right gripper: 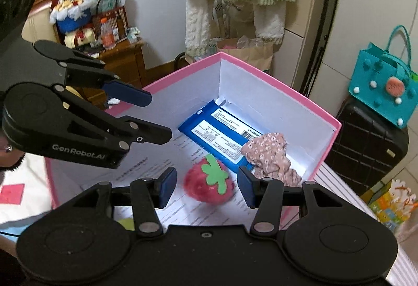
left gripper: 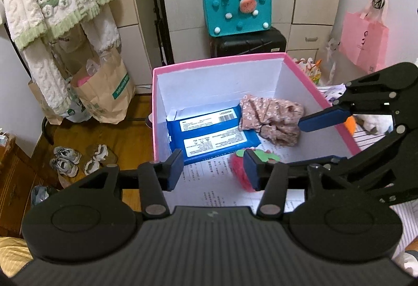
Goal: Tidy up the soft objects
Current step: 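Withdraw both tools from the box toward the white SOFT COTTON tissue pack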
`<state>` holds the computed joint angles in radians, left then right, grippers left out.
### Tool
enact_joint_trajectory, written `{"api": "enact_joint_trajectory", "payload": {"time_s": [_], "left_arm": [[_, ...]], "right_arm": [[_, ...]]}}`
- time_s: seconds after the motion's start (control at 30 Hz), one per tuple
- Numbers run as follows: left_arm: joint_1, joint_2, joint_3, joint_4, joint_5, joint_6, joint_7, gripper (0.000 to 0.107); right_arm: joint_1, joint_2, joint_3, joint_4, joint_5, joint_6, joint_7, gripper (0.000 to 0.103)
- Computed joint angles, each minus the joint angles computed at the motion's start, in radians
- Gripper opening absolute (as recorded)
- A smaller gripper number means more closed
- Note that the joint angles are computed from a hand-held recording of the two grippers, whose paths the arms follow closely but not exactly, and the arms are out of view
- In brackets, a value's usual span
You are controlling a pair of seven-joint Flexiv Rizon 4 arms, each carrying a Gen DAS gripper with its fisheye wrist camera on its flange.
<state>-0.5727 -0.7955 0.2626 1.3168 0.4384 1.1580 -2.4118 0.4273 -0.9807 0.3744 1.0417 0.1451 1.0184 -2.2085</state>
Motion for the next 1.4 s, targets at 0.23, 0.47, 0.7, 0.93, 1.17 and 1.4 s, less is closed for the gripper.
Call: {"api": "enact_joint_trajectory", "payload": {"time_s": [0.23, 0.47, 0.7, 0.93, 1.17, 1.4], "left_arm": [[-0.017, 0.065, -0.014, 0.073, 0.012, 0.021, 0.01, 0.054], [-0.021, 0.136, -0.049, 0.144, 0.012, 0.021, 0.035, 0.057], [-0.067, 0.195, -0.045, 0.185, 0.059, 0.012, -0.003, 0.063], [-0.073, 0.241, -0.089, 0.186, 0.09, -0.066, 0.001, 0.064], [-0.107, 0.271, -0.105, 0.183, 0.191, -0.087, -0.06, 0.069], [-0.122, 0.264, -0.132, 0.181, 0.229, -0.066, -0.085, 0.072]], "right_arm": [[-0.035, 0.082, 0.025, 0.116, 0.037, 0.039, 0.001, 0.058], [-0.075, 0.155, 0.062, 0.206, 0.076, 0.064, -0.021, 0.06], [-0.131, 0.236, 0.122, 0.327, 0.132, 0.154, -0.106, 0.063], [-0.191, 0.32, 0.174, 0.439, 0.184, 0.221, -0.18, 0.063], [-0.277, 0.39, 0.254, 0.539, 0.274, 0.273, -0.305, 0.064], [-0.334, 0.431, 0.288, 0.61, 0.368, 0.322, -0.379, 0.067]]}}
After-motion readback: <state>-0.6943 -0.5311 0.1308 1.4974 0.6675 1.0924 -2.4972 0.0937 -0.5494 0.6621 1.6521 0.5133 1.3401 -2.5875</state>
